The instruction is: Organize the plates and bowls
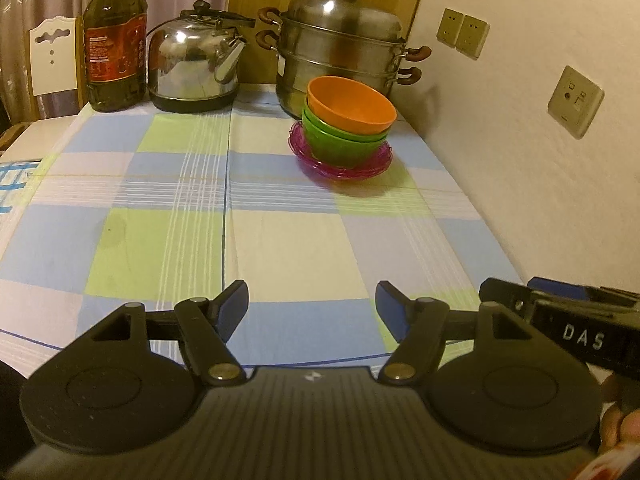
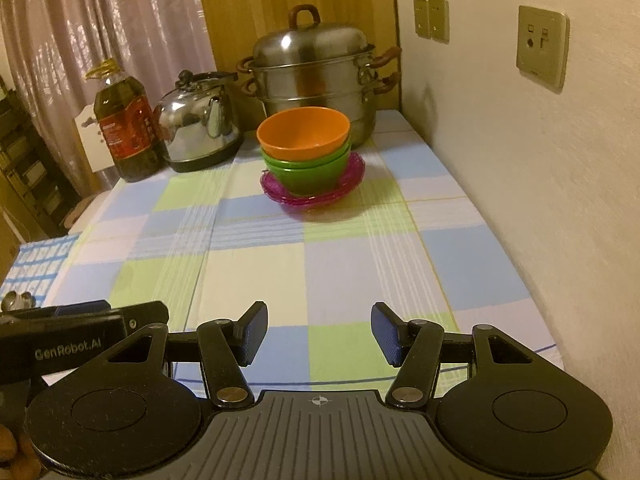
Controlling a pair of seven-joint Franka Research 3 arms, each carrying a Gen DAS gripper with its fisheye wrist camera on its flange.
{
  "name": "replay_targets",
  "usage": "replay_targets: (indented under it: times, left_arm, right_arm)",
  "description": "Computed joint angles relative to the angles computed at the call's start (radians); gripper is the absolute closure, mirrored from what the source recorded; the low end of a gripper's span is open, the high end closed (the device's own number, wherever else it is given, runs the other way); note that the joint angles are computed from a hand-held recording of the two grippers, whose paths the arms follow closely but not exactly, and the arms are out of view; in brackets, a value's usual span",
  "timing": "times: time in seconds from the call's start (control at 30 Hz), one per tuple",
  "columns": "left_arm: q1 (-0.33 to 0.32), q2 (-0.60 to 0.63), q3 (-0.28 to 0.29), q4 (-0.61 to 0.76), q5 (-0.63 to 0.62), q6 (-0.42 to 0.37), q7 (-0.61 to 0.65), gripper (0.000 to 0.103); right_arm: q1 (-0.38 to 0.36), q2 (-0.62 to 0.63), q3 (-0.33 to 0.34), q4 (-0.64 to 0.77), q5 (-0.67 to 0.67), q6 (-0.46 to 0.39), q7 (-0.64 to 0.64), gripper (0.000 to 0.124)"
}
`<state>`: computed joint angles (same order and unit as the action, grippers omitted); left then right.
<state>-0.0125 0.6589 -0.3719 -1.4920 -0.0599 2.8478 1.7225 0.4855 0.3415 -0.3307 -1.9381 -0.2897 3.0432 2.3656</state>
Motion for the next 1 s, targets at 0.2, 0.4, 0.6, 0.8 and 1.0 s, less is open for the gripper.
replay_targets:
  times: [0.2,0.4,0.6,0.8,1.0]
  left_arm:
    - [-0.009,-0.011,0.016,-0.018,0.022,0.018,-0.010,0.035]
    - [0.001,-0.020,0.004,-0.034,0.024,0.009,0.001,0.035]
    - [0.000,-0.027,0.001,-0.045,0.024,0.007,0.016,0.035]
    - [-0.003,-0.029,0.004,-0.049,0.022,0.008,0.017,0.035]
    - [-0.003,-0.030,0.003,-0.047,0.019,0.004,0.021,0.035]
  right_arm:
    - [0.046,0.007,-0.044,-0.005,-0.045,0.003,0.032,0.066]
    - [0.046,0.004,-0.043,-0.013,-0.060,0.001,0.047,0.066]
    - [0.038,0.009,-0.037,0.000,-0.072,-0.010,0.054,0.066]
    - [0.040,0.007,-0.042,-0.006,-0.087,-0.006,0.073,0.066]
    - [0.038,0.005,-0.041,-0.007,-0.097,-0.004,0.083,0.066]
